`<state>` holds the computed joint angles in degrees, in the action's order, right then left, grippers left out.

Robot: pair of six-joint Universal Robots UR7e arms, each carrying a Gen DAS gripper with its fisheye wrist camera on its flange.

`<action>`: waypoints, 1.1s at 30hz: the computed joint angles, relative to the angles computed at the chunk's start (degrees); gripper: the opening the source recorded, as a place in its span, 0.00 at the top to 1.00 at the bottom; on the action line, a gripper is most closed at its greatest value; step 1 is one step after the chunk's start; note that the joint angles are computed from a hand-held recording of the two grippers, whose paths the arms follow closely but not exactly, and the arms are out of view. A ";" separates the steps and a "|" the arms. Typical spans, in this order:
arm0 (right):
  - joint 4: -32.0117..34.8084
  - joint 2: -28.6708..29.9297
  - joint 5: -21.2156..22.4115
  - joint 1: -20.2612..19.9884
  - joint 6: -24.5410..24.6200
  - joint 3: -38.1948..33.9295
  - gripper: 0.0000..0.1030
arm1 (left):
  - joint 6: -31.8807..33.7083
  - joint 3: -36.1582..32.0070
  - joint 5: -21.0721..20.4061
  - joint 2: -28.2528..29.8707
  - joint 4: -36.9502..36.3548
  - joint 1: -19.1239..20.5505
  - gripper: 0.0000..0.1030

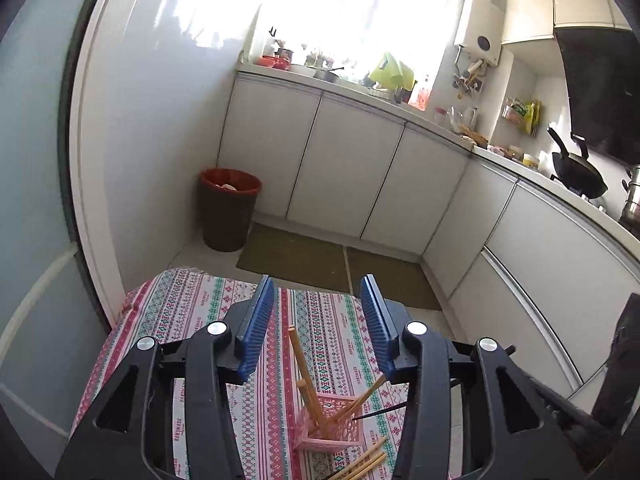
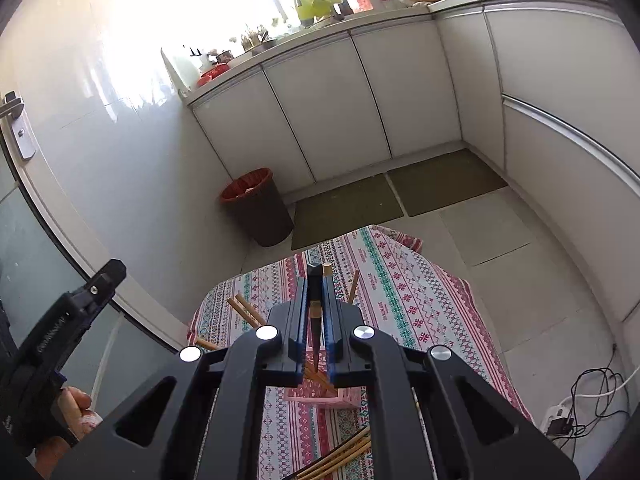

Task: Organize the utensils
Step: 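Bring both chopsticks over the pink basket and open both tools to drop them, then lower the left tool to the chopsticks on the cloth and grasp one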

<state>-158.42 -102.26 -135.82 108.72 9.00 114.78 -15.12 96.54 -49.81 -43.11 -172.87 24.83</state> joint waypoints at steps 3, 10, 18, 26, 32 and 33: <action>0.20 1.13 -0.11 -0.69 0.08 -0.01 0.93 | 0.48 -0.14 0.43 -0.13 0.32 -0.16 0.59; -1.10 2.50 4.61 -4.64 -1.60 1.54 0.73 | 0.65 -0.87 0.33 0.42 2.86 -0.32 0.57; -9.31 0.57 -0.03 -3.82 -1.89 3.31 0.24 | 2.11 -1.15 -0.37 0.77 3.72 -0.76 0.50; -2.57 -6.24 -3.91 -6.65 4.78 5.00 0.16 | 7.42 -1.34 -6.08 1.81 5.37 -2.18 0.29; 8.40 -17.49 -3.35 -17.09 13.51 6.72 0.16 | 14.74 -5.86 -14.60 5.60 21.45 -3.68 0.07; 10.35 -19.46 -1.90 -19.72 14.78 6.67 0.16 | 15.49 -6.92 -15.65 6.45 24.86 -3.79 0.07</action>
<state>-148.07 -121.72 -137.72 89.00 23.78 121.46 0.37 89.61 -65.45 -36.66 -148.01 21.04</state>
